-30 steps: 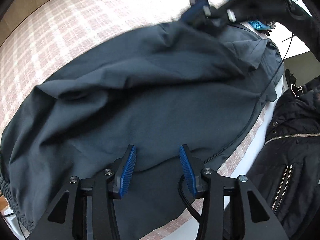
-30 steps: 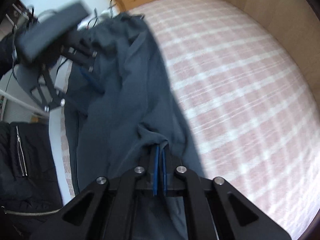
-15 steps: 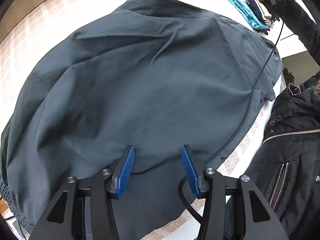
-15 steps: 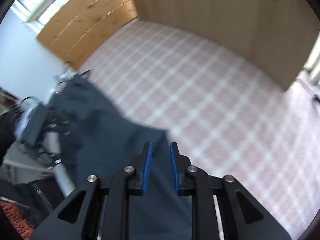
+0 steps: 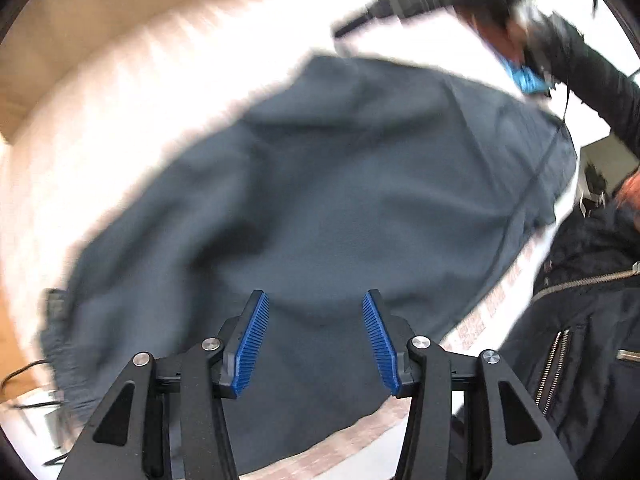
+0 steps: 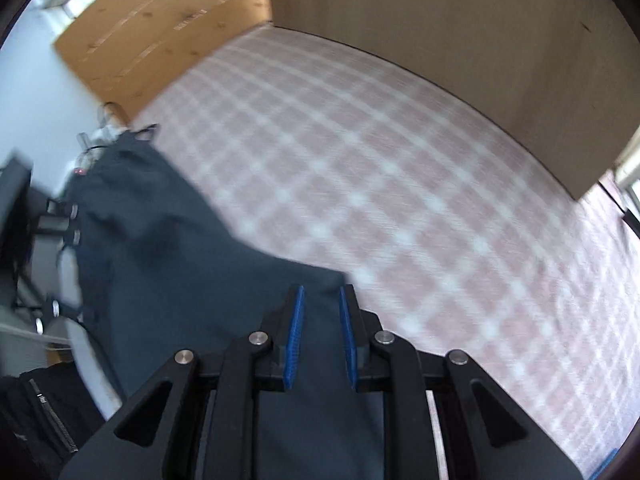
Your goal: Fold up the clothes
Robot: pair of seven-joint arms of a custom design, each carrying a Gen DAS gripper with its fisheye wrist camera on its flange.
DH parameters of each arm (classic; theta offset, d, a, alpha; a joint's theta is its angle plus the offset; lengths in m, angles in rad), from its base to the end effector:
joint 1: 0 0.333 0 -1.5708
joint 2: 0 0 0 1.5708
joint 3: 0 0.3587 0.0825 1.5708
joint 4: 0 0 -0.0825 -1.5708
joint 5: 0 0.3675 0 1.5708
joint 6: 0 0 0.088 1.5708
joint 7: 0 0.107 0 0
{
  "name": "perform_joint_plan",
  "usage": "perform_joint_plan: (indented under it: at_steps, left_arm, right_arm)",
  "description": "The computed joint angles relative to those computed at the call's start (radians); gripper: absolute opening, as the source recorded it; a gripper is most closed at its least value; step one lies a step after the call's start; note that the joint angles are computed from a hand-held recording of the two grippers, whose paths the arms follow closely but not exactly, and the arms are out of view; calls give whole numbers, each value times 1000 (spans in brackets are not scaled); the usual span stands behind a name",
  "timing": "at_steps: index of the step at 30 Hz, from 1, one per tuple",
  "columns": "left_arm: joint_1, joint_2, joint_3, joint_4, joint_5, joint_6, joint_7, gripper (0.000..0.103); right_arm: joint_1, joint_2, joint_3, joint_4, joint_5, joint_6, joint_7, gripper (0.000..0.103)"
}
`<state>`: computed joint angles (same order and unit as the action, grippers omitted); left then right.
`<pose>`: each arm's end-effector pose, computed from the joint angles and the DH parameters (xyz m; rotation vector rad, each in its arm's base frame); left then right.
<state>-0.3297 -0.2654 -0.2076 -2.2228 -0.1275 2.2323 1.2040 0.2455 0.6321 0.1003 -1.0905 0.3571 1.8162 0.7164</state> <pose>0.3992 -0.2525 0.5567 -2.0572 2.2879 -0.4245 0.7066 0.2587 0.5097 -2.6620 0.6288 0.1711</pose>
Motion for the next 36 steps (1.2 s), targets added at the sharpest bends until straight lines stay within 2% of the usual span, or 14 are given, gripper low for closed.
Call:
perform_joint_plan:
  at_steps: [3, 5, 7, 10, 15, 17, 20, 23, 26, 30, 32, 36]
  left_arm:
    - [39, -28, -56, -43, 110, 37, -223, 48]
    - [43, -30, -50, -82, 120, 83, -314, 48]
    - [39, -14, -36, -100, 136, 76, -326, 48]
    - [36, 43, -39, -89, 178, -23, -333, 46]
    - [37, 33, -43, -97, 212, 48, -420, 45]
    - [18, 37, -50, -77, 222, 99, -399, 45]
    - [-15, 53, -60, -34, 222, 101, -333, 45]
    - [-48, 1, -29, -74, 117, 145, -248, 46]
    - [-52, -26, -16, -79, 78, 98, -212, 47]
    - [-53, -27, -18, -133, 28, 45, -217, 47]
    - [-54, -31, -20, -151, 13, 35, -219, 47]
    - [-54, -28, -34, -125, 27, 37, -231, 46]
  right_arm:
    - [7, -22, 21, -59, 32, -13, -10, 18]
    - [29, -28, 20, -107, 33, 17, -1, 18]
    - [51, -31, 15, -142, 17, 49, 5, 18]
    - [44, -59, -5, -167, -15, 48, 10, 18]
    - [14, -69, 3, -153, 36, 18, 65, 18]
    - [-10, -93, 19, -168, 88, -33, 73, 18]
    - [-41, -185, 35, -287, 167, -87, 33, 18]
    - [-18, -302, 31, -468, 183, -54, -37, 18]
    - [25, -359, 25, -604, 175, 9, -41, 18]
    - [62, -398, 8, -714, 131, 97, 10, 19]
    - [54, -416, 1, -737, 153, 106, 31, 19]
    - [2, -510, -27, -807, 281, 125, 54, 19]
